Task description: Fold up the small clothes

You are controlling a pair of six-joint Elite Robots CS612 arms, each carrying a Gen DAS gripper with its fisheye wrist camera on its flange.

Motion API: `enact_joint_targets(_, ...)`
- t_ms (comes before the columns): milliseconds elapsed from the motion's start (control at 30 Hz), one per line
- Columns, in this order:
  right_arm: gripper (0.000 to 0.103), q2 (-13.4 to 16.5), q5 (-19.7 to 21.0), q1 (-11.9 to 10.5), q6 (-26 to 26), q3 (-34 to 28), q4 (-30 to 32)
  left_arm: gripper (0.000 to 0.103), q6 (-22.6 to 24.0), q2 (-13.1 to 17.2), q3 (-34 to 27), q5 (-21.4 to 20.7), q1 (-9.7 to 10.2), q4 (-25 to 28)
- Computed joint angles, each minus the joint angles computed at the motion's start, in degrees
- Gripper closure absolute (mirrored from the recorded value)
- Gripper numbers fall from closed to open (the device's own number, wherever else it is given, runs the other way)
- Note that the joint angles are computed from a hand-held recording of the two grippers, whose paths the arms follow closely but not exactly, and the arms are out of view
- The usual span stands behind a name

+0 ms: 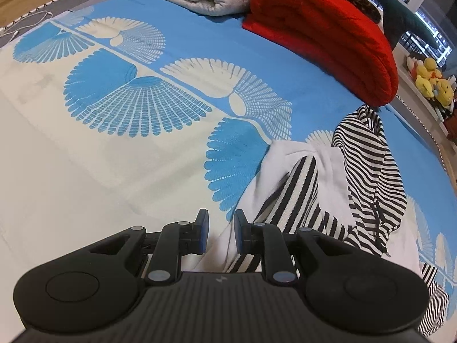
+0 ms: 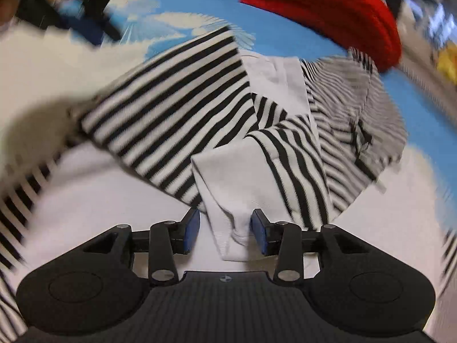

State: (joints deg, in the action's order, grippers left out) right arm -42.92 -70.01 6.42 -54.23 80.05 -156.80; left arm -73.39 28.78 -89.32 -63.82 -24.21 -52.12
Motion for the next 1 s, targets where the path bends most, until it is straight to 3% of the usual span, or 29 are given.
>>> enact_joint_targets(100, 0.097, 0.03, -0.03, -0.17, 0.75, -0.27, -1.04, 0.084, 0.76, -0.08, 0.07, 0.30, -0.12, 0.10)
enact_joint_targets(167, 0.098, -0.08, 4.98, -1.48, 6.48, -1.27, -0.45, 0.084, 1.09, -0.07, 0.09, 0.15, -0.23, -0.06)
enact_joint_targets(300, 0.098, 1.14, 19.89, -5.82, 29.19, -4.86, -4.13, 0.084, 2.31, 0.00, 0.19, -0.46, -0.53, -1.06)
enact_joint_targets(367, 0.099, 2.74, 22.99, -8.01, 41.19, -8.08, -4.26, 0.084, 3.79, 0.02, 0.42, -1.08, -0.69, -1.69)
enact_joint_targets(433, 0.100, 4.23, 19.90, -9.22, 52.93, -9.93, -8.18, 0.084, 5.05, 0.11, 0.63, -1.83, -0.81, -2.15)
enact_joint_targets(567, 0.100, 5.91, 12.75, -11.07, 65.03, -12.79, -9.26, 0.084, 6.38, 0.31, 1.32, -3.84, -0.94, -3.04)
enact_joint_targets(767, 0.100, 7.09, 4.41, -11.67, 68.50, -16.84, 7.05, 0.083, 11.89, 0.15, 3.59, -7.97, -1.13, -3.03)
enact_joint_targets(933, 0.097, 6.96, 1.09, -11.53, 69.78, -16.62, 5.47, 0.081, 14.28, 0.39, 4.61, -11.67, -0.93, -1.53)
enact_joint_targets(967, 0.090, 6.83, 0.20, -11.46, 70.55, -16.55, 5.18, 0.078, 14.58, 0.26, 4.89, -11.71, -0.91, -0.28)
enact_joint_targets(1000, 0.076, 6.80, 0.00, -11.45, 70.87, -16.63, 5.57, 0.070, 14.72, 0.16, 5.07, -11.62, -0.91, 0.70)
